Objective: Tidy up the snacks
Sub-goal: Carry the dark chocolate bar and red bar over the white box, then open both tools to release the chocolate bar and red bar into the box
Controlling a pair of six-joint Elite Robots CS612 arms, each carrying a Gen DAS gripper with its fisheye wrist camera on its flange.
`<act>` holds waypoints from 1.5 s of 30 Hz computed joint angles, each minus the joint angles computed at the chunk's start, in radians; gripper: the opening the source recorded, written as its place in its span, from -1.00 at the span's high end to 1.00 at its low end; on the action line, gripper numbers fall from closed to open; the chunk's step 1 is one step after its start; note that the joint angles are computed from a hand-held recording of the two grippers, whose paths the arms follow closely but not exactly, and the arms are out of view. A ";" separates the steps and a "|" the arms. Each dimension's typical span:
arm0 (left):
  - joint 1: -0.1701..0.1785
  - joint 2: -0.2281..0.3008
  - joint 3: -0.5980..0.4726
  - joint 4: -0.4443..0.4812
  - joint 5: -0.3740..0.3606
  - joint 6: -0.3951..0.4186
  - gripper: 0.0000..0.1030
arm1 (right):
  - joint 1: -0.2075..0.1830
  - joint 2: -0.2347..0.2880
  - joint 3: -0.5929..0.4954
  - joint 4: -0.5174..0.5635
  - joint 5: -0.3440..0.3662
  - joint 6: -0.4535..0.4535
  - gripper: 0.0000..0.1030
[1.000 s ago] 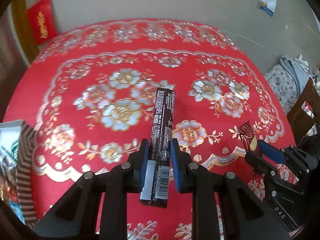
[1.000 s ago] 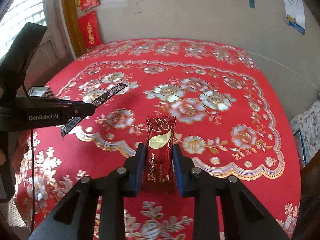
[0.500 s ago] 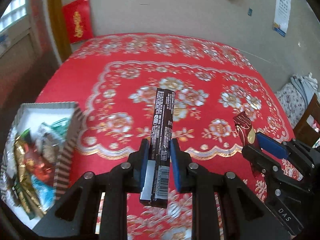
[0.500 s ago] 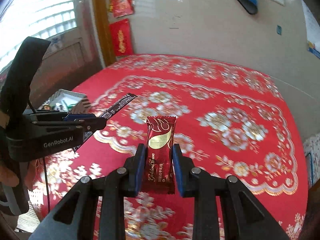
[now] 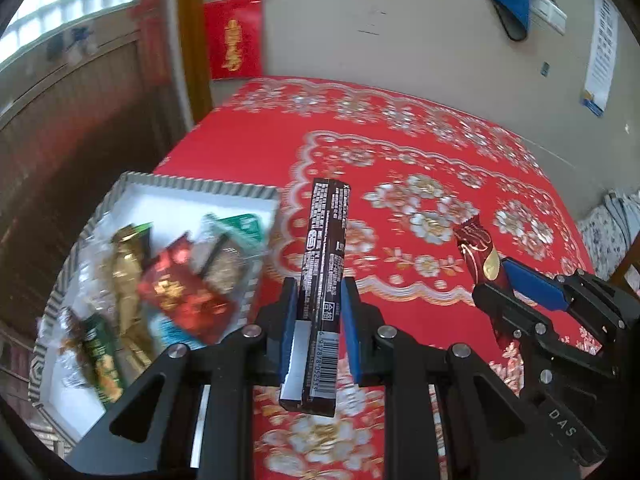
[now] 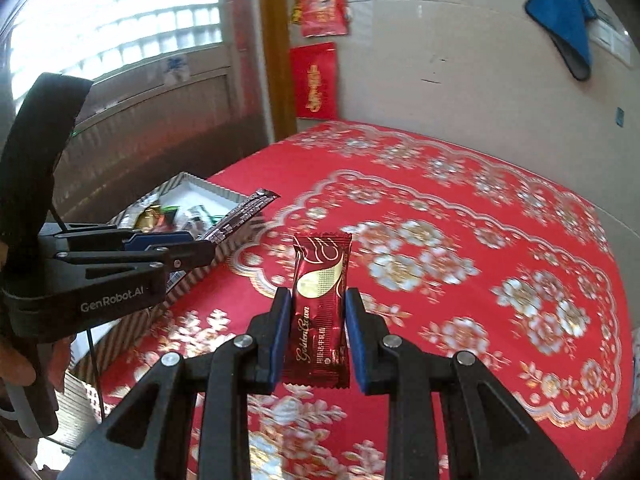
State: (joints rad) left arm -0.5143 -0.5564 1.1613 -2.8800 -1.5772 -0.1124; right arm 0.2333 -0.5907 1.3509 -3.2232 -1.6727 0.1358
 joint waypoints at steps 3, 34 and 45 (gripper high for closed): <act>0.016 -0.008 0.018 -0.012 0.012 -0.021 0.54 | 0.010 0.013 -0.032 0.015 0.012 -0.019 0.48; 0.100 0.007 0.039 0.024 0.141 -0.163 0.51 | 0.071 0.261 -0.544 0.389 0.200 -0.147 0.41; 0.081 -0.014 0.104 -0.133 0.246 -0.227 -0.44 | 0.069 0.180 -0.354 0.122 0.199 -0.116 -0.44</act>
State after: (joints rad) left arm -0.4336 -0.5705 1.2652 -3.0130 -1.3311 -0.3399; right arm 0.3019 -0.4109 0.9970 -3.1011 -1.4741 0.0199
